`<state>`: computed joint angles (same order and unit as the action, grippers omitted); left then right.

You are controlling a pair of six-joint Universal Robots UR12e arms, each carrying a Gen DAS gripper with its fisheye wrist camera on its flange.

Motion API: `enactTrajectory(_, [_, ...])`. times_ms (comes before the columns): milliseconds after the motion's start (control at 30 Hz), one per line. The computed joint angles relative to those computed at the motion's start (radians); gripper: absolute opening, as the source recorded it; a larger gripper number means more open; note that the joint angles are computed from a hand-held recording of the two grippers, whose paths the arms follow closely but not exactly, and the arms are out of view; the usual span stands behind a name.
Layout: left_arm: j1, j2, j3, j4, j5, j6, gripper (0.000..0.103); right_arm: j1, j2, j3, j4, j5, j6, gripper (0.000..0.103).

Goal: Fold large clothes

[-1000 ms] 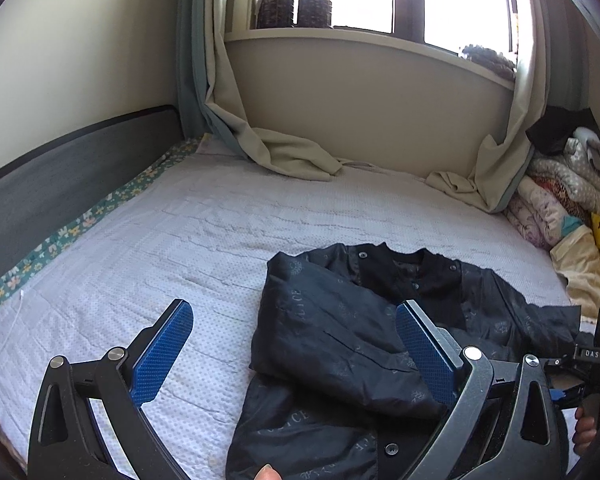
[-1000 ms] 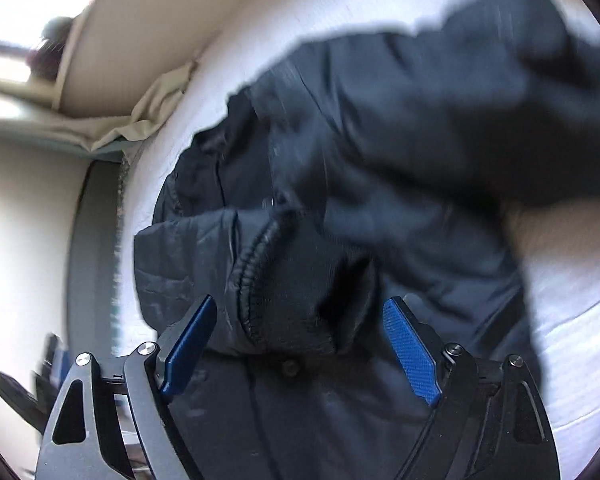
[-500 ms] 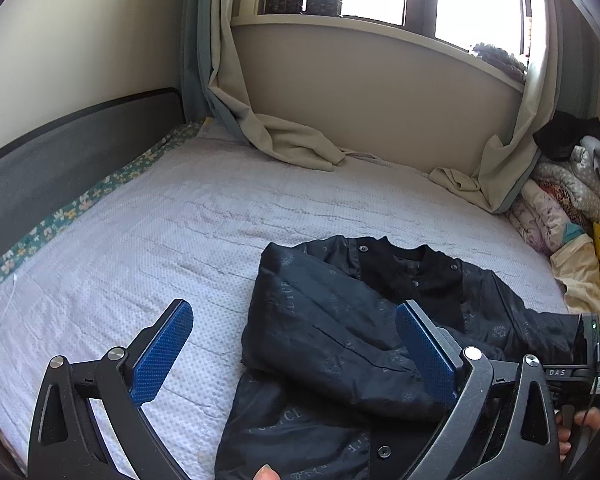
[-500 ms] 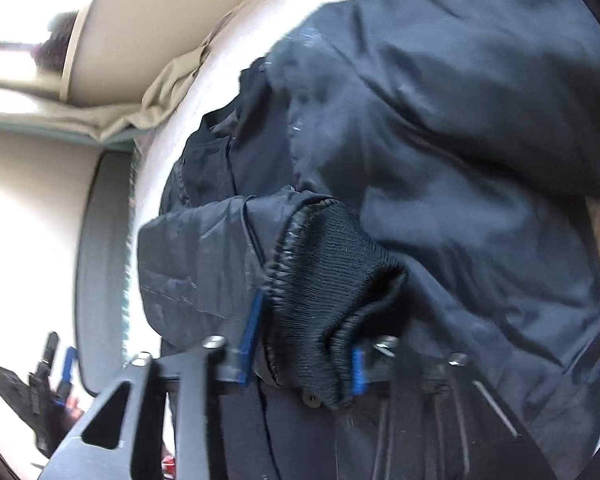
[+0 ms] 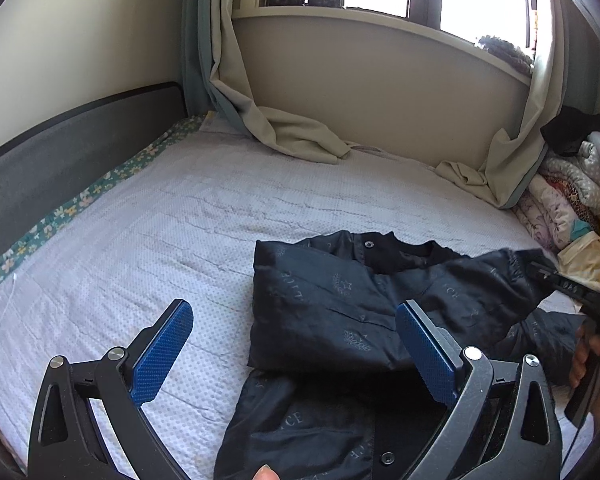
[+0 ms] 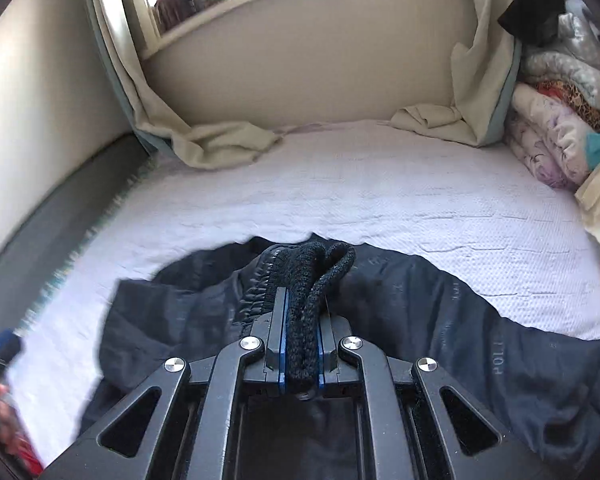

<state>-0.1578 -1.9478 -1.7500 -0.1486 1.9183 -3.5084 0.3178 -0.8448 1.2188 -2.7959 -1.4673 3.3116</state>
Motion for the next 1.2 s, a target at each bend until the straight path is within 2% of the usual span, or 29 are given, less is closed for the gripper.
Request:
enactTrajectory(100, [-0.005, -0.013, 0.014, -0.026, 0.014, 0.012, 0.102, 0.002, 0.043, -0.037, 0.101, -0.056, 0.001, 0.006])
enactTrajectory(200, [-0.006, -0.023, 0.028, -0.058, 0.016, 0.011, 0.102, -0.002, 0.06, -0.046, 0.168, -0.076, 0.031, 0.007])
enactTrajectory(267, [-0.004, -0.025, 0.032, -0.071, 0.009, 0.005, 0.102, -0.007, 0.064, -0.045, 0.206, -0.075, 0.067, 0.014])
enactTrajectory(367, [-0.001, -0.025, 0.037, -0.091, 0.003, -0.003, 0.102, -0.016, 0.052, -0.033, 0.231, -0.061, 0.133, 0.035])
enactTrajectory(400, [0.001, -0.024, 0.037, -0.097, 0.001, -0.004, 0.102, -0.021, 0.039, -0.021, 0.225, -0.056, 0.162, 0.044])
enactTrajectory(433, [0.003, -0.023, 0.036, -0.101, -0.001, -0.004, 0.102, -0.024, 0.028, -0.008, 0.208, -0.05, 0.181, 0.048])
enactTrajectory(533, [0.009, -0.014, 0.029, -0.105, -0.015, -0.005, 0.102, -0.029, -0.024, 0.037, 0.154, -0.052, 0.23, 0.052])
enactTrajectory(600, [0.016, -0.005, 0.022, -0.104, -0.032, -0.008, 0.102, -0.026, -0.06, 0.069, 0.118, -0.058, 0.235, 0.056])
enactTrajectory(700, [0.019, 0.001, 0.017, -0.107, -0.029, 0.014, 0.102, -0.011, -0.114, 0.13, 0.048, -0.1, 0.221, 0.074])
enactTrajectory(733, [0.021, 0.001, 0.02, -0.119, -0.025, 0.022, 0.102, -0.007, -0.122, 0.142, 0.025, -0.107, 0.209, 0.075])
enactTrajectory(867, [0.032, -0.016, 0.052, -0.193, -0.053, 0.051, 0.101, -0.003, -0.142, 0.192, -0.062, -0.085, 0.115, 0.075])
enactTrajectory(900, [0.035, -0.02, 0.058, -0.209, -0.062, 0.054, 0.098, -0.001, -0.138, 0.189, -0.049, -0.097, 0.111, 0.07])
enactTrajectory(933, [0.04, -0.027, 0.069, -0.241, -0.082, 0.046, 0.09, 0.001, -0.13, 0.175, -0.018, -0.103, 0.113, 0.054])
enactTrajectory(967, [0.044, -0.031, 0.073, -0.256, -0.105, 0.035, 0.08, -0.001, -0.121, 0.16, 0.015, -0.086, 0.103, 0.043])
enactTrajectory(1000, [0.051, -0.037, 0.078, -0.27, -0.138, 0.026, 0.076, -0.002, -0.109, 0.144, 0.035, -0.068, 0.083, 0.025])
enactTrajectory(1033, [0.056, -0.047, 0.087, -0.287, -0.167, 0.021, 0.068, 0.0, -0.098, 0.131, 0.047, -0.076, 0.074, 0.014])
enactTrajectory(1067, [0.058, -0.054, 0.093, -0.295, -0.175, 0.021, 0.062, 0.002, -0.085, 0.115, 0.065, -0.091, 0.07, 0.011])
enactTrajectory(1200, [0.053, -0.093, 0.119, -0.293, -0.147, 0.04, 0.058, 0.002, -0.041, 0.073, 0.105, -0.065, 0.096, 0.01])
